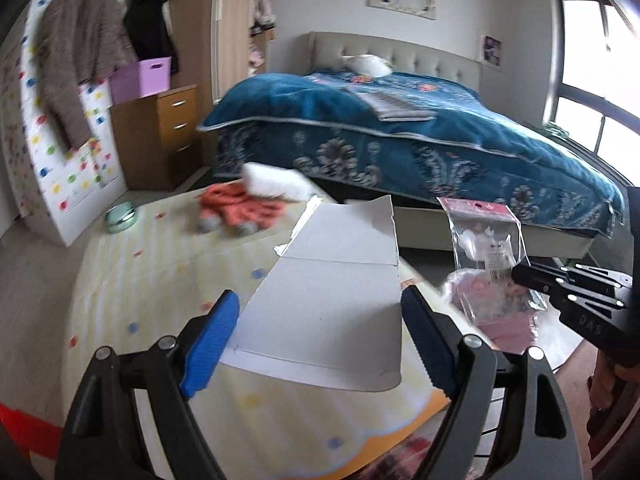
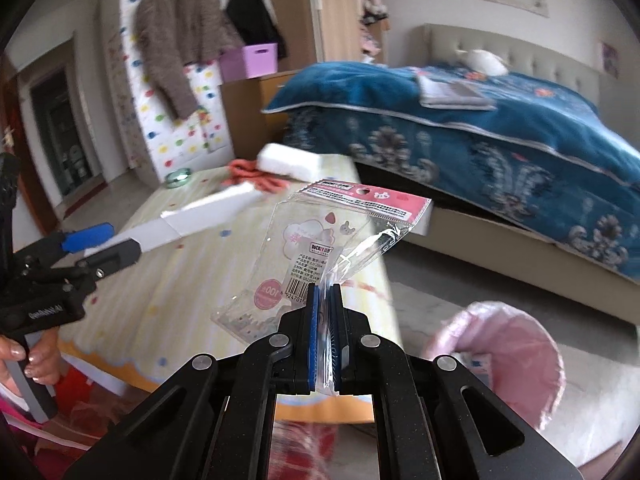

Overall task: Collect trash
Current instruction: 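Grasp the white cardboard sheet with the left gripper while the right gripper holds the candy bag, then carry the cardboard and candy bag over the pink bin and open both grippers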

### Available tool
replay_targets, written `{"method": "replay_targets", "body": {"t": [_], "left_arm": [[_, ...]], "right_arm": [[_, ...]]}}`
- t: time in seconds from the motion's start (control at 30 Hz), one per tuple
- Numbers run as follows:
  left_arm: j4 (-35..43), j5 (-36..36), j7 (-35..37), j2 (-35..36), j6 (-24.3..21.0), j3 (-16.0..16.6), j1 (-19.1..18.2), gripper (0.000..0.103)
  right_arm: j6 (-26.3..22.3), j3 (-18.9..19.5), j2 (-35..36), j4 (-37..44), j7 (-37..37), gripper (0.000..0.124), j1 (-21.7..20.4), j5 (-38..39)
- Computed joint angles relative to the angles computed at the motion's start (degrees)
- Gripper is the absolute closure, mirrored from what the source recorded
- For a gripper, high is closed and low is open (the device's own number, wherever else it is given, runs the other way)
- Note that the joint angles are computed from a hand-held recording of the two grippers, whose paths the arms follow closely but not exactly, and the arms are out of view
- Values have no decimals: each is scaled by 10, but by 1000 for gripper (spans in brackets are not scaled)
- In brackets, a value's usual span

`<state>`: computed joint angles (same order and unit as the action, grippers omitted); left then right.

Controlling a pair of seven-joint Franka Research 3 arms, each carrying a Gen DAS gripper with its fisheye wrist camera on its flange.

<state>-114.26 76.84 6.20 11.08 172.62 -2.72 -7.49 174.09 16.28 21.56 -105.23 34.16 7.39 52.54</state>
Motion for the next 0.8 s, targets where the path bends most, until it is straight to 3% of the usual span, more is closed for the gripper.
{"method": "replay_targets", "body": {"t": [0.23,0.3,0.47,0.57,0.73,0.8], "left_arm": [[112,-52,70,95,25,-9,-40,22],[148,-93,117,130,33,-21,-47,22],[227,-208,267,210,18,-80,-43,22],[271,-260,342,253,-3,-110,-43,22],[354,-334,436,323,-47,-138,-53,22],[381,-362,462,343,-59,-145,-56,22]], "right_arm": [[40,-45,-18,-40,68,118,-5,-31],[58,-90,-22,-59,127,118,19,-78],[60,-157,-11,-67,221,117,39,-148],[50,-167,6,-55,253,116,26,-173],[16,-153,54,-4,281,116,-18,-209],[10,-144,65,6,289,109,-32,-222]]}}
